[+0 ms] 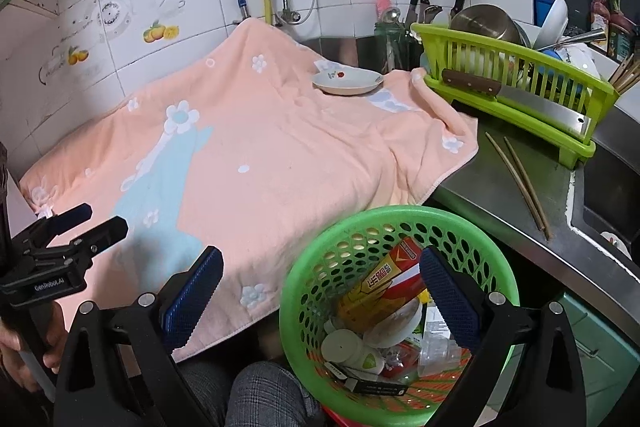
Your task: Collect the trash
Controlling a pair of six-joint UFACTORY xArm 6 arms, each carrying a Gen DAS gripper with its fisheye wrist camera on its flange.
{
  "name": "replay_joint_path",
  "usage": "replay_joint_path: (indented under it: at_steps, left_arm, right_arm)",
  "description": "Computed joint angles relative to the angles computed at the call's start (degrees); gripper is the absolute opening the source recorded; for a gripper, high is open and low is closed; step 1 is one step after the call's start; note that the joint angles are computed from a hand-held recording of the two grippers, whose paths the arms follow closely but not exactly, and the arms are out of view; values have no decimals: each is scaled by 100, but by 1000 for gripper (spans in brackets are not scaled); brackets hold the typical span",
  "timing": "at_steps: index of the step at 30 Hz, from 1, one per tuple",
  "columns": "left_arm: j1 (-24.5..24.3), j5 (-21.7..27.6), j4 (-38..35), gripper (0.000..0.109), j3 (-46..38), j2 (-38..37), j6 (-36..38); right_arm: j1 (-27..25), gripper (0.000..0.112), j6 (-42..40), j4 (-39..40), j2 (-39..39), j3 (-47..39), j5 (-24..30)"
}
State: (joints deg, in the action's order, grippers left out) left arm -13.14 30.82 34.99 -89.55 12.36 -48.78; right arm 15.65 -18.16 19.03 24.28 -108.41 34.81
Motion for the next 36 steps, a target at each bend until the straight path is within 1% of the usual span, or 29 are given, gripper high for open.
replay_joint_path:
  at_steps: [4,8,13,36]
  left_arm:
    - [-23,48,95,98,36,-24,-69]
    - [-17,7,152,98,96,-60,-153]
    - [-4,-42,269,98,181,-124,-292]
    - [47,-166,322,98,397,-253,-487]
  right_arm:
    - [13,95,-3,-8,-25,40,-47]
    - [27,95,43,-139,-50,92,-104]
    - [33,95,12,-81,-72,131,-108]
    - [70,95,-18,-42,-136,266,-169]
